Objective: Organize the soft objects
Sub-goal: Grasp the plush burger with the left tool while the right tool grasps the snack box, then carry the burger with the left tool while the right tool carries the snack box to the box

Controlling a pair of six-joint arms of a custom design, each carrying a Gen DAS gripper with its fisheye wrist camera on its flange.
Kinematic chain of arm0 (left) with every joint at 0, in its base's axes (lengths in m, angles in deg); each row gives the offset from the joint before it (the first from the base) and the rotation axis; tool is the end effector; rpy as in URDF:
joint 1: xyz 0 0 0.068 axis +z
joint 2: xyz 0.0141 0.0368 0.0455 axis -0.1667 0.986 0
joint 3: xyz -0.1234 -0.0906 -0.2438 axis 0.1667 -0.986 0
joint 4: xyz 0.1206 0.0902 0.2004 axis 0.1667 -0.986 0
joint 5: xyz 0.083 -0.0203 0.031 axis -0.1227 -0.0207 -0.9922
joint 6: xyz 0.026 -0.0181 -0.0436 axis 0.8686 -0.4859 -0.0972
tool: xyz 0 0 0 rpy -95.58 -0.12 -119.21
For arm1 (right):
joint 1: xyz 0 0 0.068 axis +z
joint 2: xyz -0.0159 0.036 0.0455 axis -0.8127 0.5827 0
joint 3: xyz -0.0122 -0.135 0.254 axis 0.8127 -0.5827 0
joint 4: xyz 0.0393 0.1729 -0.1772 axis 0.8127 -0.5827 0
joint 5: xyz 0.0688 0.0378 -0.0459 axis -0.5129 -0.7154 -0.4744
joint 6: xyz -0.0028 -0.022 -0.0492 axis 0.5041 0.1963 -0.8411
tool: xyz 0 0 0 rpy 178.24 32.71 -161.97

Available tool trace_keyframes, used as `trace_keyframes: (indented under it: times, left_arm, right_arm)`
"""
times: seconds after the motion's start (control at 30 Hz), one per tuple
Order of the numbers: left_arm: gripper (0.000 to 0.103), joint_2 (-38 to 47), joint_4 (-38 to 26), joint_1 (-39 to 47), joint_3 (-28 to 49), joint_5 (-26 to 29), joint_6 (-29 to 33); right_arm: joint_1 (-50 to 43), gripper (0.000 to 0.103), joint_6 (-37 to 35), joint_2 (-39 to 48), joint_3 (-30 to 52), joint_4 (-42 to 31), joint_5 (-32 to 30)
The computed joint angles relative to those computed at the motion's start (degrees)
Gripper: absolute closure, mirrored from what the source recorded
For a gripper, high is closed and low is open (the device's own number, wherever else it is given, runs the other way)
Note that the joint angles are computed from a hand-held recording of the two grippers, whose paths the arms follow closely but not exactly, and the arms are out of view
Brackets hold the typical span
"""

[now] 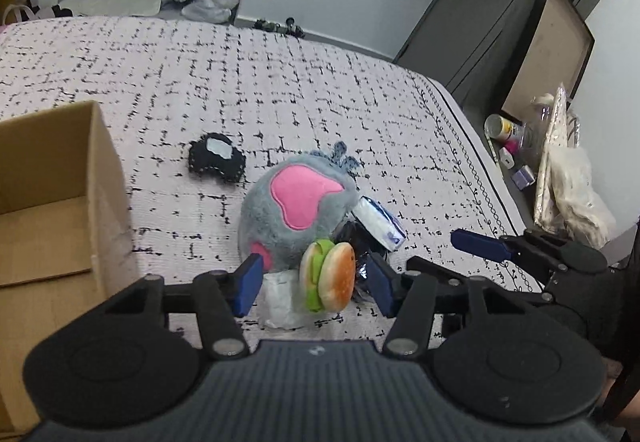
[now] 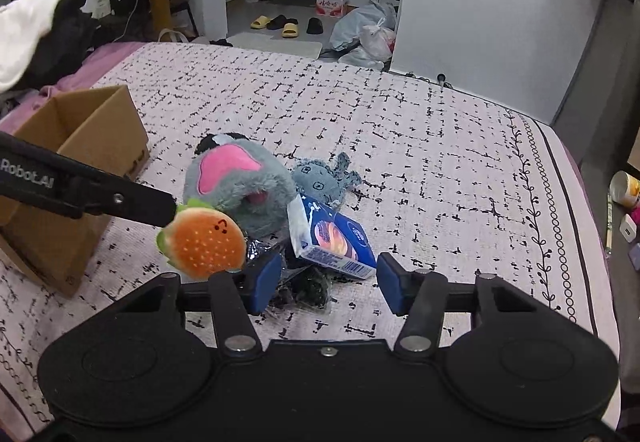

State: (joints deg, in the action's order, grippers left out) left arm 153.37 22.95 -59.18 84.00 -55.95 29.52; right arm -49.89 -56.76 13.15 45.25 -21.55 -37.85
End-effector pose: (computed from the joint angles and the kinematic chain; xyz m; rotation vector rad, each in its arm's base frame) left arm 0.2235 -0.2457 0.2512 -0.2671 2.4803 -0.4241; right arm 0.2622 0.0332 0.2406 -0.7661 2.2798 0.2775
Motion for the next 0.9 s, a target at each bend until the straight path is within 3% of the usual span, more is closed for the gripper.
trace_keyframes:
  times: [0.23,0.37,0.4,0.43,0.47,0.57,0.9]
  left_arm:
    - [0.062,4.01,2.2,3.15,0.91,5.9,1.24]
    - [0.077,5.96,3.68,4.64,1.49,9.21,2.45]
    - [0.078,6.47,3.25,4.65,2.07,8.9,2.57]
    - [0.08,6.68,3.05,4.61,2.38,8.57,2.74]
    - [0.081,6.62,3.06,4.55,2.52,8.48,2.9]
    - [0.082,5.15,3.75,4.1,1.72,7.81,3.96]
    - [0.082,-4.53,4.07,0.57,-3.51,0.72,3.6]
  right_arm:
    - [3.02,0.051,-5.99,2.56,-3.89,9.6,3.03]
    - [4.95,0.052,-8.24,4.22,-4.23,11.98,4.68]
    - [5.44,0.052,-8.97,4.5,-4.64,13.12,5.21]
    - [5.83,0.059,-9.75,4.73,-5.01,14.11,5.79]
    - [6.2,0.074,-10.54,5.01,-5.14,14.54,6.3]
    - [7.2,0.082,-12.13,3.7,-6.57,16.47,8.61]
    - [8.04,0.085,-6.24,-7.58,-7.72,10.35,11.77]
